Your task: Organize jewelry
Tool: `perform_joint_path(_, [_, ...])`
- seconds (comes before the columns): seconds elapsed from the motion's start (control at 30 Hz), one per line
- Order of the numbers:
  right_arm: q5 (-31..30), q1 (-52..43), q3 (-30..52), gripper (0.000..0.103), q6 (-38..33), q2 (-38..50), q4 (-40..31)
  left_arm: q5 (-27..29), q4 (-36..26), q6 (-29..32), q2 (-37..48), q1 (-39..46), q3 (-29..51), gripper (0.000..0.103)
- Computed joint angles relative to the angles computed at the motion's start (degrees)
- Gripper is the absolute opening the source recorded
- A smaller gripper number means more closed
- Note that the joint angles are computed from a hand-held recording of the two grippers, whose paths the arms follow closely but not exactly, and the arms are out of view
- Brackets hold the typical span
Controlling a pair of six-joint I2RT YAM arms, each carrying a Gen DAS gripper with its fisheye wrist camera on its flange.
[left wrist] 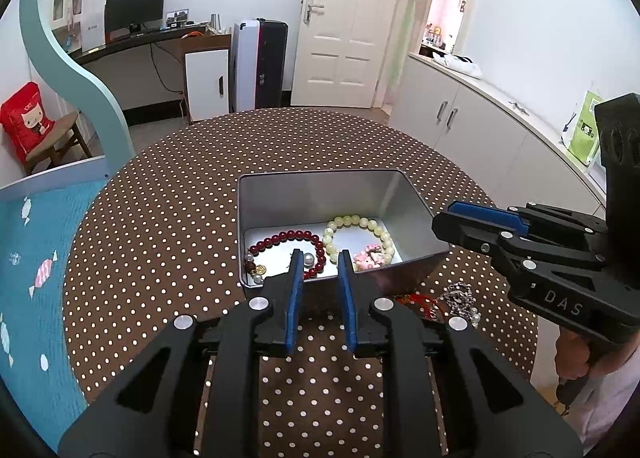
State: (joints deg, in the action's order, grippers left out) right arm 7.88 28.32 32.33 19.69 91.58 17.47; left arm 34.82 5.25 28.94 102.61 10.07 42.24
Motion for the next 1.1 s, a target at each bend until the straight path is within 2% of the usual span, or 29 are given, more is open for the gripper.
perform_joint_path(0.1, [0.49, 0.19, -1.37, 0.024, 0.38, -1.46, 0.38, 0.77, 0.15, 0.60, -1.60, 0.45, -1.45, 0.023])
perform_joint_path(0.13, [0.88, 0.32, -2.00, 0.025, 0.54, -1.83, 0.72, 1.02, 0.08, 0.79, -2.13, 0.58, -1.77, 0.031])
perform_joint_path(0.17, [1.16, 0.45, -2.25, 0.029, 0.66, -2.13, 0.69, 1.18, 0.32, 1.00, -2.86, 0.70, -2.51, 0.034])
perform_joint_path(0.33, [-0.28, 1.32, -5.75, 0.032, 2.72, -3.24, 2.14, 0.98, -0.35, 2.65, -4.65, 0.84, -5.16, 0.034])
perform_joint_path(0.53, [-8.62, 1.74, -8.77, 0.032, 6.68, 0.36, 6.54, -0.57, -0.65, 4.78, -1.94, 2.15, -6.76, 0.034])
perform_joint_path(0.67, [-11.16, 1.53, -7.49, 0.029, 9.71, 4.79, 6.00, -0.20, -0.89, 5.92, 0.10, 3.45, -6.79, 0.034])
perform_joint_path(0.77, [-10.93, 1.52, -6.05, 0.026, 11.46, 6.28, 4.59, 0.02, -0.72, 7.36, 1.19, 4.32, -7.03, 0.034])
perform_joint_path(1.03, [-9.19, 0.99, -1.37, 0.024, 14.52, 8.12, 0.03, 1.51, -1.81, 10.95, 3.74, 6.31, -6.96, 0.034])
perform_joint_path(1.1, [-8.07, 1.25, 0.15, 0.019, 14.74, 8.67, -1.31, 1.88, -2.05, 11.69, 4.34, 6.80, -6.88, 0.034])
